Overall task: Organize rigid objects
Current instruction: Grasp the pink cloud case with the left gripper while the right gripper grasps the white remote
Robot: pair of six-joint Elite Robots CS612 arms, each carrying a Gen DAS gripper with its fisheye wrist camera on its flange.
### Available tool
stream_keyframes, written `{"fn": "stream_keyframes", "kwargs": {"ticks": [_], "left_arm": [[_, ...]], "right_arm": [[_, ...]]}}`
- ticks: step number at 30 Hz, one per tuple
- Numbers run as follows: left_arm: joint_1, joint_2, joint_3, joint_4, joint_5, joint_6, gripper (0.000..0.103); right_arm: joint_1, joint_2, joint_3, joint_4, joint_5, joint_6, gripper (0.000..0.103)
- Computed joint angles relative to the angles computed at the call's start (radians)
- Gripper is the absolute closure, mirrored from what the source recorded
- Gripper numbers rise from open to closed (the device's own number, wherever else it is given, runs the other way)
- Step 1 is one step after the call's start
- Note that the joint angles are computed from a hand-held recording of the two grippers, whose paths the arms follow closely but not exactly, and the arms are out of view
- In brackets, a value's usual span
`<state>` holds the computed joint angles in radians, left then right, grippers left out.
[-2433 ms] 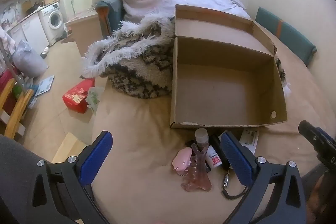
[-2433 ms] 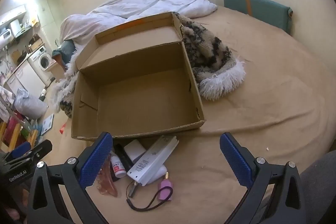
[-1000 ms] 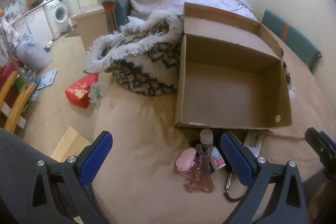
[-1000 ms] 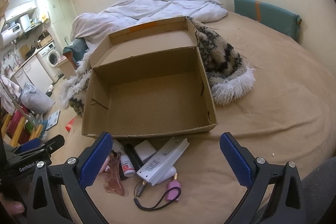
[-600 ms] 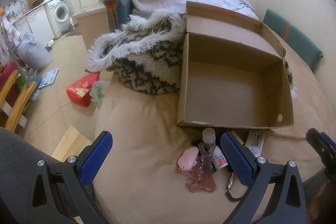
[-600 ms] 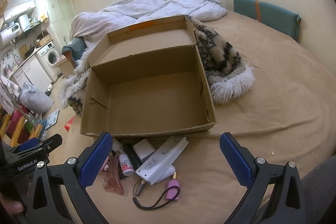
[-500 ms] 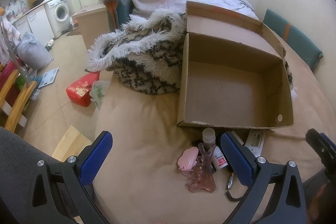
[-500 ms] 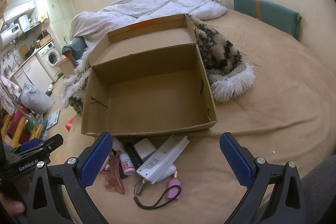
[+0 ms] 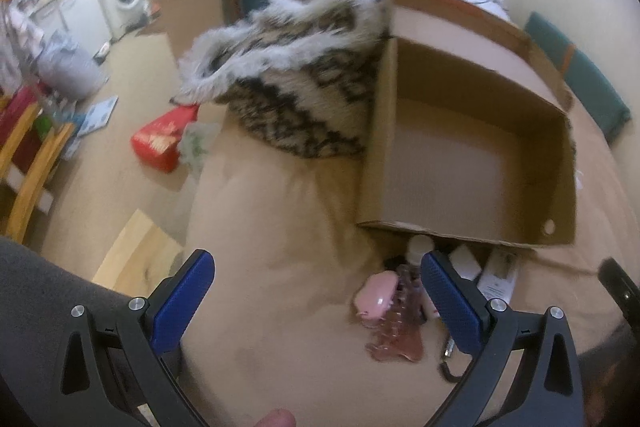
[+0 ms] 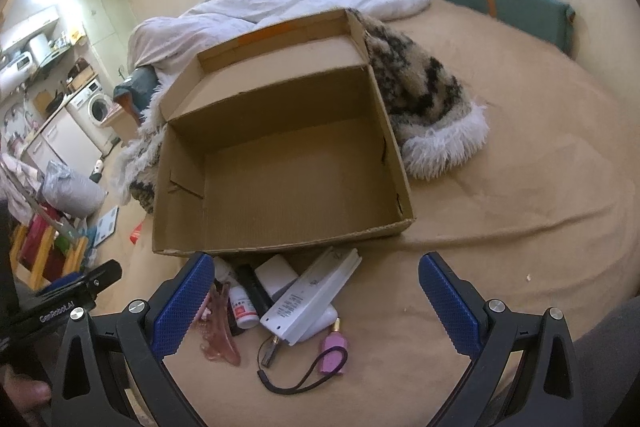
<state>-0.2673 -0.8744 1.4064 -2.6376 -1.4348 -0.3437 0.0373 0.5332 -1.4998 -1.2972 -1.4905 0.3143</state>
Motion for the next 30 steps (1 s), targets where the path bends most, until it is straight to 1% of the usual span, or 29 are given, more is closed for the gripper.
{"fn": "stream_keyframes", "kwargs": {"ticks": [3,5,7,8,9,10,12,14,15,17,20,21,24,26,29,30], "left_arm": [[0.003,0.014,-0.029,0.056,0.002,0.001,0.000],[0.003,0.024,-0.049,0.095,-0.004,0.015,0.003],[0.006,0.041,-0.081,0.160,-0.032,0.026,0.012],[0.008,0.052,-0.099,0.196,-0.050,0.029,0.014],[0.009,0.070,-0.127,0.252,-0.077,0.037,0.018],[0.011,0.084,-0.149,0.298,-0.100,0.040,0.028],[0.016,0.114,-0.190,0.371,-0.152,0.044,0.039],[0.027,0.142,-0.226,0.423,-0.244,0.038,0.040],[0.028,0.148,-0.233,0.431,-0.258,0.045,0.044],[0.022,0.162,-0.254,0.456,-0.252,0.082,0.045],[0.017,0.179,-0.282,0.496,-0.267,0.126,0.048],[0.014,0.182,-0.284,0.500,-0.257,0.136,0.053],[0.012,0.185,-0.285,0.504,-0.244,0.139,0.054],[0.011,0.187,-0.290,0.515,-0.237,0.150,0.059],[0.003,0.207,-0.310,0.529,-0.210,0.171,0.059],[-0.002,0.221,-0.331,0.542,-0.196,0.187,0.059]], "right_arm": [[-0.015,-0.007,0.013,0.030,0.043,0.037,0.000],[-0.024,-0.011,0.022,0.052,0.072,0.054,0.000],[-0.031,-0.014,0.030,0.074,0.099,0.068,0.000],[-0.034,-0.015,0.033,0.088,0.112,0.076,0.000],[-0.036,-0.016,0.036,0.099,0.118,0.083,0.000],[-0.038,-0.015,0.036,0.110,0.124,0.091,0.000],[-0.041,-0.013,0.034,0.131,0.135,0.105,0.000],[-0.043,-0.012,0.033,0.143,0.138,0.111,0.000],[-0.043,-0.012,0.033,0.146,0.136,0.113,0.000],[-0.044,-0.012,0.032,0.151,0.140,0.119,0.000],[-0.046,-0.011,0.030,0.160,0.143,0.129,0.000],[-0.046,-0.011,0.031,0.163,0.144,0.129,0.000],[-0.046,-0.011,0.033,0.173,0.153,0.123,0.000],[-0.044,-0.012,0.035,0.178,0.151,0.117,0.000],[-0.045,-0.013,0.039,0.185,0.157,0.121,0.000],[-0.045,-0.015,0.042,0.193,0.159,0.122,0.000]]}}
